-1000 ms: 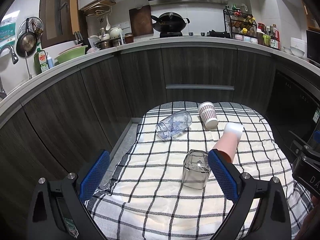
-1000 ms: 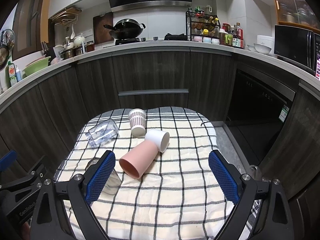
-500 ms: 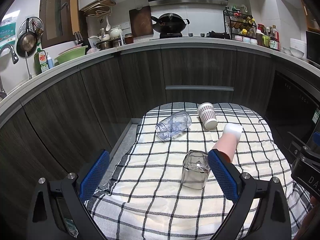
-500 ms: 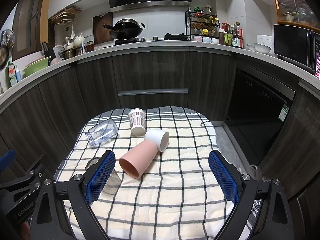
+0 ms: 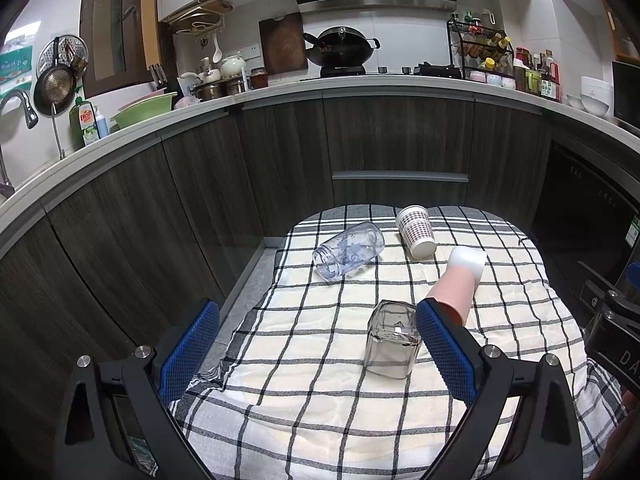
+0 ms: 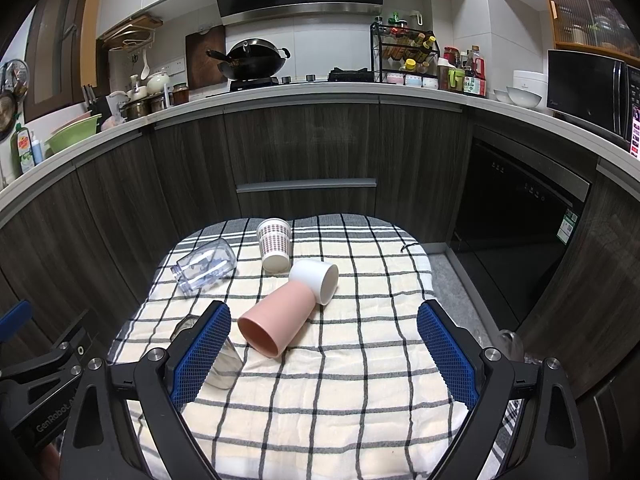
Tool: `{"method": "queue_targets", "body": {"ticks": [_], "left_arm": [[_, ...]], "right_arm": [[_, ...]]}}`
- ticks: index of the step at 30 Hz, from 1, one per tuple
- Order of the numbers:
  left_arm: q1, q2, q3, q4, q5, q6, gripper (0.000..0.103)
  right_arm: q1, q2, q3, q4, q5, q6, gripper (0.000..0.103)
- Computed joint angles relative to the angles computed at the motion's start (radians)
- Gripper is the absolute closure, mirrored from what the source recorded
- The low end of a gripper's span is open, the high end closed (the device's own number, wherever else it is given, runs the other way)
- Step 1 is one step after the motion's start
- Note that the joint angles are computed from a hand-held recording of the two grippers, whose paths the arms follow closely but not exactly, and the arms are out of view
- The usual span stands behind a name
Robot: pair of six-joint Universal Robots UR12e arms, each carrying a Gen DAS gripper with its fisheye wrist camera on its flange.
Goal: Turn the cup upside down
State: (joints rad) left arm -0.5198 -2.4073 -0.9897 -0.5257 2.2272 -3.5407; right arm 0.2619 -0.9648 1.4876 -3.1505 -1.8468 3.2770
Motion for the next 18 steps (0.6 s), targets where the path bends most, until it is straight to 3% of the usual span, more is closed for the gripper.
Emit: {"method": "queue_targets", "body": {"ticks": [18], "left_arm": [[0.004, 0.004, -0.002, -0.007, -0.014, -0.024, 0.003]], "right_arm": [[0.0, 0.001, 0.001, 0.003, 0.0, 0.003, 0.009]]}}
